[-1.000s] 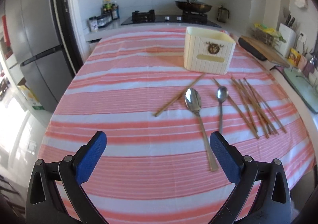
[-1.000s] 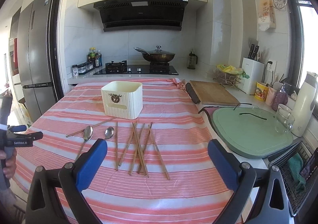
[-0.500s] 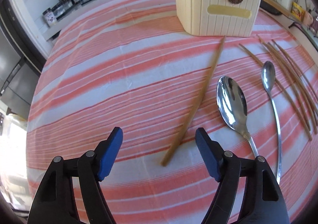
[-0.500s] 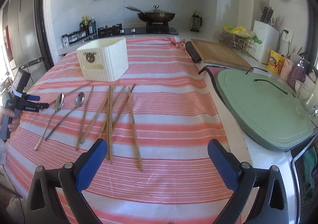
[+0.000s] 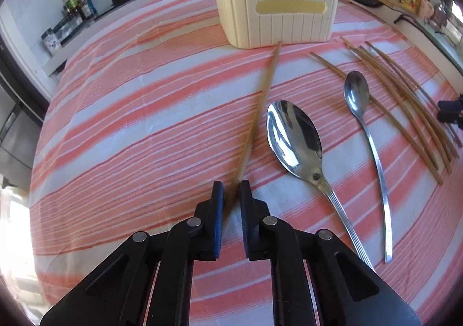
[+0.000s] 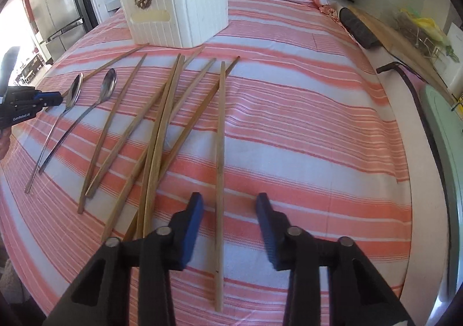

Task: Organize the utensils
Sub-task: 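Grasp a single wooden chopstick with the left tool while the right tool grasps another chopstick, then lift both held chopsticks and carry them over the cream utensil holder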

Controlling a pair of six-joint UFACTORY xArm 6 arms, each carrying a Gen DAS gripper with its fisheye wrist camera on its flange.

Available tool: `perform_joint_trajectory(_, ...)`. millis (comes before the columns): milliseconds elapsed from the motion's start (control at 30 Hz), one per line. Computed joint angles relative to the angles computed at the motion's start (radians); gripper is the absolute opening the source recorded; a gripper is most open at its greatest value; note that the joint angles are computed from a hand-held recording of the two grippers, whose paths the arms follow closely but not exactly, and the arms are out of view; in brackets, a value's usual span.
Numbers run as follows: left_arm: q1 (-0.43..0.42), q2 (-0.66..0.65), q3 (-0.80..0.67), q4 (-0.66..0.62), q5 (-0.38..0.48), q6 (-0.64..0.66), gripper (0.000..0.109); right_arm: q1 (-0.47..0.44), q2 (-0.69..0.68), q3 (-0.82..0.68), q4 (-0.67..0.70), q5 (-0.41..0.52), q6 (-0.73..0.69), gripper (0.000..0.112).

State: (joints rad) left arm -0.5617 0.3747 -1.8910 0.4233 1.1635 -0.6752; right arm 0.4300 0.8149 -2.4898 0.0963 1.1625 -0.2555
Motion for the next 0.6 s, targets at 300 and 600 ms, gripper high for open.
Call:
perform_joint_trajectory(300, -0.086, -0.213, 0.271, 0.030, 0.005, -0.454, 0.005, -0.022, -0.190, 0.300, -0.042, -0.089, 0.080, 0.006)
perform_joint_trajectory(600, -0.097, -0.336, 0.415, -0.007, -0.048, -0.488, 0.041, -0.061, -0.345, 0.501, -0.086, -0.073, 0.065, 0.008)
